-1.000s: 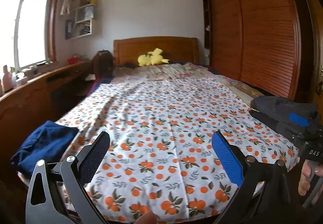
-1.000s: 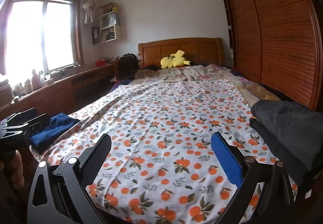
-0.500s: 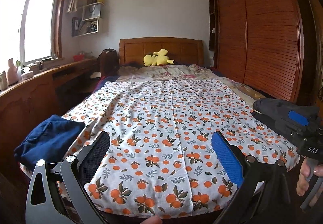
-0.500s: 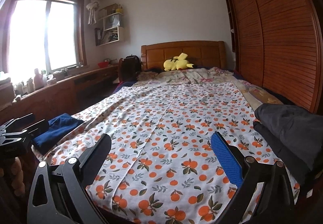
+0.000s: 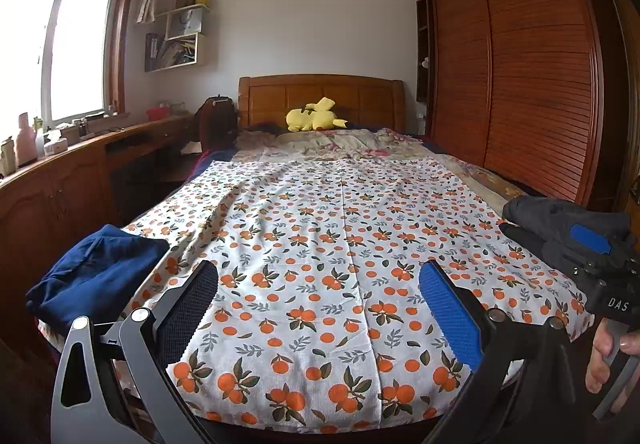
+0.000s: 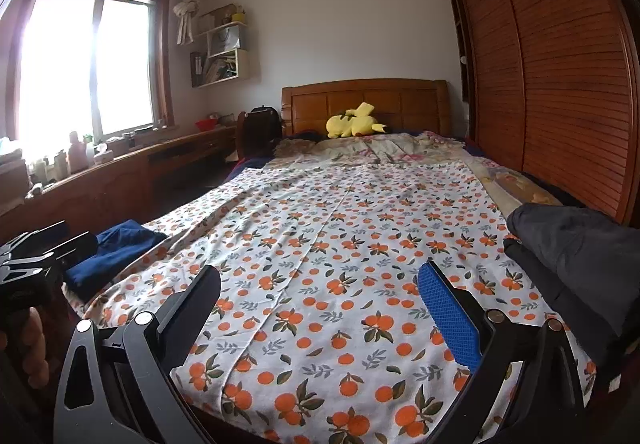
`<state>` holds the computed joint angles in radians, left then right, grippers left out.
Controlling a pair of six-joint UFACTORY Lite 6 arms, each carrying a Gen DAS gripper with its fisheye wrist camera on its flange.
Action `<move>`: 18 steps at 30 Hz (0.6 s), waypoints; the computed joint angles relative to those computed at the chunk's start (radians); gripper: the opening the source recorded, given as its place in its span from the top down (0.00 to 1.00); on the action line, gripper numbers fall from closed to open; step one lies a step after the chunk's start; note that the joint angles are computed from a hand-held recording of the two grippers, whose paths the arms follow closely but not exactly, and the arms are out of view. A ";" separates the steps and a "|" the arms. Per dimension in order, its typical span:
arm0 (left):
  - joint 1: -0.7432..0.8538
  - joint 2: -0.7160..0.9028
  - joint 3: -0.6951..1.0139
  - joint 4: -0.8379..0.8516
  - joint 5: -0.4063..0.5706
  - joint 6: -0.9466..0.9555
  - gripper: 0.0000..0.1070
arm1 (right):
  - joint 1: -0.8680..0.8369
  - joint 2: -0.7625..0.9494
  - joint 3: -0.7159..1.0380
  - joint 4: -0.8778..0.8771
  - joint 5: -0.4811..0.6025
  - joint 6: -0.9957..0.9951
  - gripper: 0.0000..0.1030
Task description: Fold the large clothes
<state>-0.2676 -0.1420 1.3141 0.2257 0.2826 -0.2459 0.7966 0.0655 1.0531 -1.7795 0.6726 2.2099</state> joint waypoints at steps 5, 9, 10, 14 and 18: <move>-0.001 -0.004 -0.004 0.003 0.000 -0.003 0.05 | 0.002 0.001 0.000 0.000 0.000 0.003 0.07; -0.001 -0.004 -0.006 -0.002 -0.002 -0.001 0.05 | 0.003 0.001 -0.001 0.001 0.003 0.003 0.07; -0.002 -0.003 -0.007 0.003 -0.003 -0.006 0.05 | 0.004 0.001 -0.001 0.001 0.004 0.004 0.07; -0.001 -0.005 -0.006 0.004 -0.001 -0.008 0.05 | 0.004 0.001 -0.001 0.001 0.004 0.003 0.07; -0.004 -0.005 -0.004 0.025 0.002 -0.024 0.05 | 0.004 0.003 -0.001 0.002 0.004 0.003 0.07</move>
